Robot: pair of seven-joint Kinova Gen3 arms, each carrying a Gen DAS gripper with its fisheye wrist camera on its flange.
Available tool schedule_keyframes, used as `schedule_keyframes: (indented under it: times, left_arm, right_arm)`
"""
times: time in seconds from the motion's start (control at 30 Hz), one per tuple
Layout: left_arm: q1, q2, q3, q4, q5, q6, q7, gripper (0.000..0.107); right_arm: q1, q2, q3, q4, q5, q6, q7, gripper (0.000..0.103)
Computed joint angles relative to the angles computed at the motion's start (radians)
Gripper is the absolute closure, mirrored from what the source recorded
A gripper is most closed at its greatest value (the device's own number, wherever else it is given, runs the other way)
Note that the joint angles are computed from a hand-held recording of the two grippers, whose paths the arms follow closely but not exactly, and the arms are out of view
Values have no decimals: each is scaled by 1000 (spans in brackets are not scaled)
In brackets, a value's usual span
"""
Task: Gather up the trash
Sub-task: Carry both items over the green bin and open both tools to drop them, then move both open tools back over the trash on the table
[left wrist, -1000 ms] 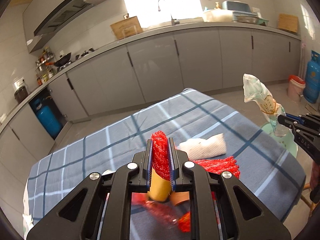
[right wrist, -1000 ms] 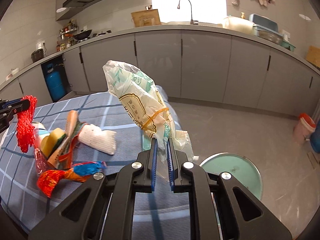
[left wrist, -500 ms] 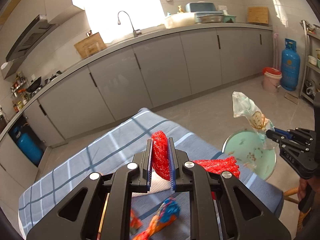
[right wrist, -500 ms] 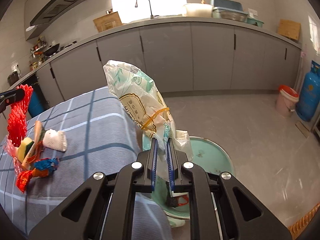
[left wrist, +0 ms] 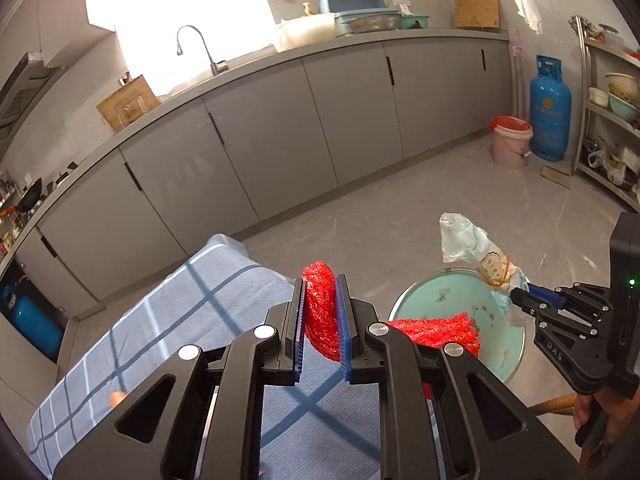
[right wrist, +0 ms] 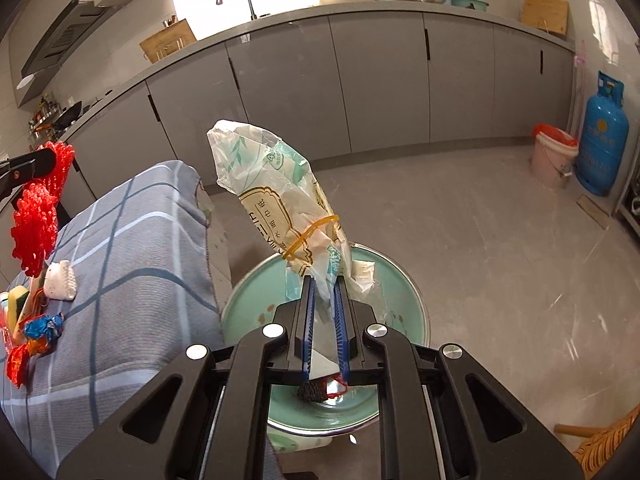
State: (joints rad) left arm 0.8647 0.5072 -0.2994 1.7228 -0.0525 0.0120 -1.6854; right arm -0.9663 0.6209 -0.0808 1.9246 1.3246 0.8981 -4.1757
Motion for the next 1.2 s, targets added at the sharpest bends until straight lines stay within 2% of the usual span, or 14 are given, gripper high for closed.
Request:
schedule_keyframes:
  times: [0.43, 0.53, 0.57, 0.6, 0.7, 0.73, 0.93, 1.13, 1.2]
  left_arm:
    - [-2, 148, 87, -169, -71, 89, 29, 89]
    - [-2, 168, 91, -192, -90, 100, 42, 80]
    - [3, 173, 83, -194, -93, 94, 52, 66]
    - [3, 175, 81, -191, -95, 84, 58, 61]
    - [-5, 176, 90, -187, -97, 77, 62, 56]
    - [-1, 175, 84, -182, -97, 69, 65, 50]
    - [7, 173, 50, -174, -81, 75, 84, 45]
    - [39, 134, -14, -119, -75, 47, 128, 28]
    - [44, 118, -28, -100, -72, 42, 130, 28]
  right_arm:
    - [82, 28, -9, 69, 94, -97, -119, 90]
    - [96, 32, -11, 81, 119, -109, -144, 87]
    - [100, 33, -13, 83, 123, -107, -152, 83]
    - [102, 36, -15, 85, 125, -102, -161, 81]
    - [110, 40, -23, 79, 115, -103, -159, 75]
    - [110, 41, -24, 78, 110, -102, -153, 75]
    - [104, 37, -26, 81, 109, -111, -159, 75]
    - [79, 28, -33, 80, 79, -96, -176, 61]
    - [64, 29, -32, 76, 66, -87, -174, 56]
